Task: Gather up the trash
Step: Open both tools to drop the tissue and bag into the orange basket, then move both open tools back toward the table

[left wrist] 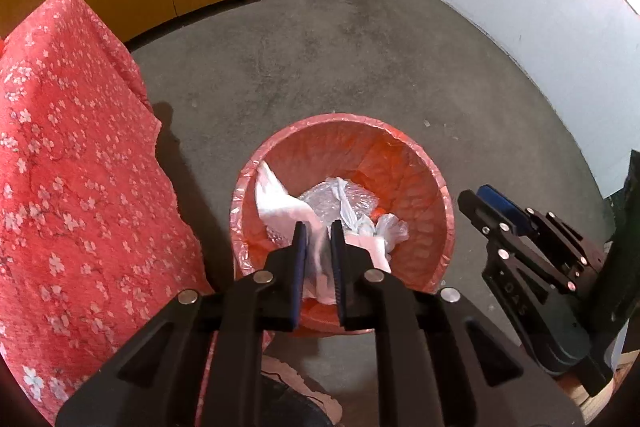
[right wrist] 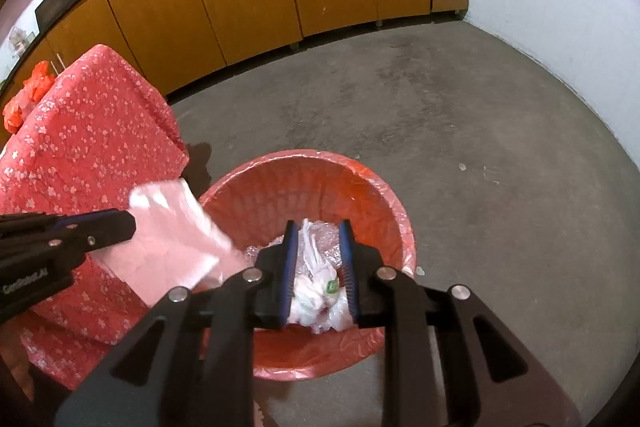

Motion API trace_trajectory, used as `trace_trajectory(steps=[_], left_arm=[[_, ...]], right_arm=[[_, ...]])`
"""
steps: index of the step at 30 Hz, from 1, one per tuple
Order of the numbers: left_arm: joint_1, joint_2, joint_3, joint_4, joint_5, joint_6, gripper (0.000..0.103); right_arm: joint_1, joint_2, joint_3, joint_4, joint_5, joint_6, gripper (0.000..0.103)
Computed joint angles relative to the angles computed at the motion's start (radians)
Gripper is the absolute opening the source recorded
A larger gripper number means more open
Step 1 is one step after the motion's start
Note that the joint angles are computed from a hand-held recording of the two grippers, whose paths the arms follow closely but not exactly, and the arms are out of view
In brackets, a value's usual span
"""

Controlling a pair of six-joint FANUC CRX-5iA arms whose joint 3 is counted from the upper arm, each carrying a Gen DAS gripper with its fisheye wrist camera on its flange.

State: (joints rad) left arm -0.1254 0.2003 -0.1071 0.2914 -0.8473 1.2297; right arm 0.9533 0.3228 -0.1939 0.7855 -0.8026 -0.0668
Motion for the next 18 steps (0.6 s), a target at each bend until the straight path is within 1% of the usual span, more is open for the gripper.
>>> trace_trajectory(steps=[2, 5, 9, 10, 14, 16, 18], left_arm=[[0.006, -0.006, -0.008, 0.013, 0.006, -0.012, 0.022], [0.017, -0.026, -0.02, 0.024, 0.013, -0.023, 0.022], [0.046, -0.09, -0.065, 0.065, 0.061, -0.076, 0.022], [0.063, -0.115, -0.084, 0.088, 0.077, -0.104, 0.022], [0.13, -0.187, -0.128, 0.149, 0.106, -0.155, 0.023], [0.185, -0.227, -0.155, 0.196, 0.116, -0.193, 0.023], [0.243, -0.266, -0.182, 0.218, 0.136, -0.227, 0.027]], right_arm=[[0.006, -0.004, 0.002, 0.008, -0.017, 0.002, 0.023], [0.012, -0.008, 0.006, 0.026, -0.036, 0.003, 0.023], [0.02, -0.014, 0.024, 0.054, -0.053, 0.017, 0.023], [0.021, -0.015, 0.033, 0.065, -0.06, 0.026, 0.023], [0.031, 0.007, 0.104, 0.109, -0.076, 0.073, 0.027], [0.034, 0.03, 0.16, 0.121, -0.07, 0.108, 0.027], [0.04, 0.06, 0.227, 0.128, -0.064, 0.149, 0.027]])
